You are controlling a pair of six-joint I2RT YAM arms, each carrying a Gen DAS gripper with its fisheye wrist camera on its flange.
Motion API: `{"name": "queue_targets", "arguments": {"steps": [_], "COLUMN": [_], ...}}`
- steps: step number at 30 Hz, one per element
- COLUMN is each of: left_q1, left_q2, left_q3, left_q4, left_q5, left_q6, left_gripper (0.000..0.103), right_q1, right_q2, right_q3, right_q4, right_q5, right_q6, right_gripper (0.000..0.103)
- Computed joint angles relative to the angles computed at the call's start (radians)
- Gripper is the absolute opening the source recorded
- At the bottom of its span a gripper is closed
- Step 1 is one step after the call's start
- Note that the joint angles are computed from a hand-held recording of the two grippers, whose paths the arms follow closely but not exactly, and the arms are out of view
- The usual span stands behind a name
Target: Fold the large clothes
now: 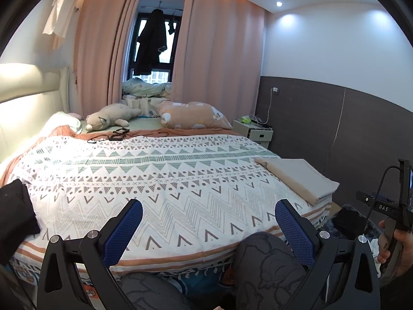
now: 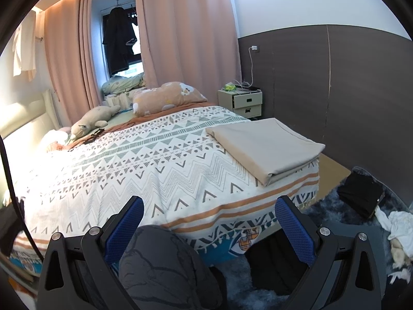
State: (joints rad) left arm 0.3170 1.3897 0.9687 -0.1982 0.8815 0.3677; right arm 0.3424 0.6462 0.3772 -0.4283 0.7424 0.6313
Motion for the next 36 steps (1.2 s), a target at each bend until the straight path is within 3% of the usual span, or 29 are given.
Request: {"name": "queue_targets", "arguments": {"steps": [21,36], "left_q1": [-0.006,0.012], "left_q2": [0.0,-0.049], "left_q3": [-0.008,-0.027], "left_q4": [0.003,-0.019], "left_q5": [-0.021,-0.015], "left_q6": [-0.005,0.011], "left_gripper": [0.102,0.102], "right_q1": [0.028,0.079], "right_q2": [0.085,0.077], "right_q3": [-0.001,-0.001], "right_q4": [0.077,0.06], "right_q5": [-0.009,0.017], "right_q6": [0.007,0.034], "right_gripper": [0.102,0.102]}}
